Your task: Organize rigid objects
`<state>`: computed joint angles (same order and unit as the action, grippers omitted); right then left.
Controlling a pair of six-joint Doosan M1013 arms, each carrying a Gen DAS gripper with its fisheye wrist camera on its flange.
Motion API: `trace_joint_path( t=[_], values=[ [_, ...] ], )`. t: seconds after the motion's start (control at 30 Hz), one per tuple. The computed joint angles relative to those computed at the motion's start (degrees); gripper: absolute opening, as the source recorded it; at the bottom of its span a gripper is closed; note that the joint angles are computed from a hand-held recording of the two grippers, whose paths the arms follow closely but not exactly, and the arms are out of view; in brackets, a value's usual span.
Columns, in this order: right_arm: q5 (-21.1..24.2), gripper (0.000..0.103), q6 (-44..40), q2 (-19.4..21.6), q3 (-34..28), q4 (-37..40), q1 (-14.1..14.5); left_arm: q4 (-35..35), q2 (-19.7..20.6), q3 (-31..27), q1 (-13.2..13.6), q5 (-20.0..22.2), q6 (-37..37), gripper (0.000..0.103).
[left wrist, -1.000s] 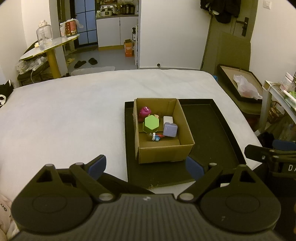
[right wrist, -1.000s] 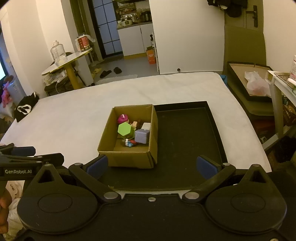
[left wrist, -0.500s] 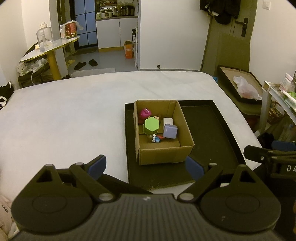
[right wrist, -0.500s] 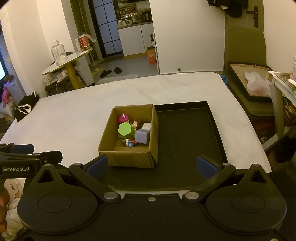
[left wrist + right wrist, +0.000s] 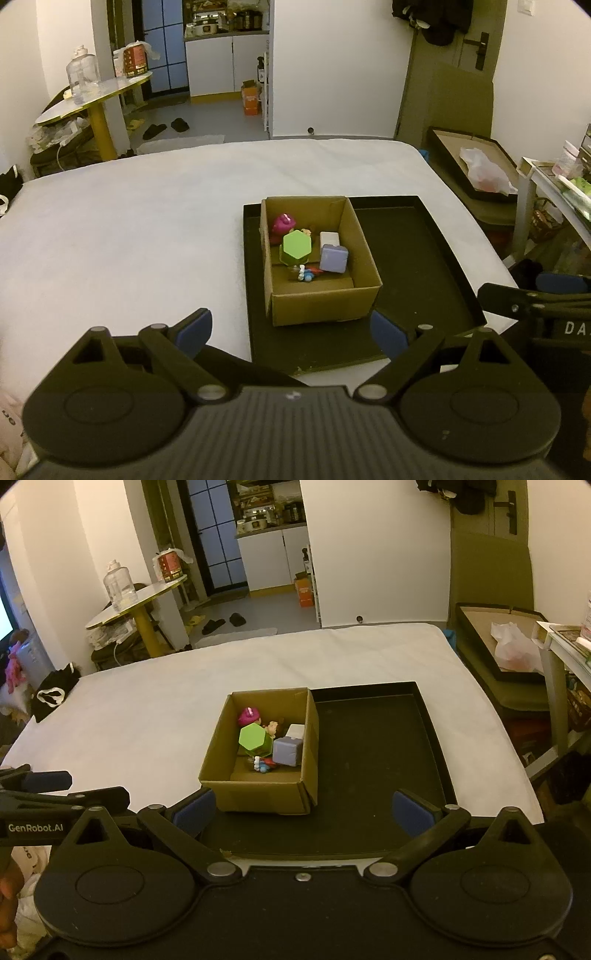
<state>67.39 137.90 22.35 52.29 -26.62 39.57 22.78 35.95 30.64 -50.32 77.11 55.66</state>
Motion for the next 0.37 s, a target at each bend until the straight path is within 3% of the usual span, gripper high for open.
trace_joint_path(
  t=[0.37],
  values=[
    [0.67,0.103,0.08,0.42,-0.46,0.8,-0.37,-1.84,1.39,-1.75,0.05,0.14,2.84,0.092]
  ],
)
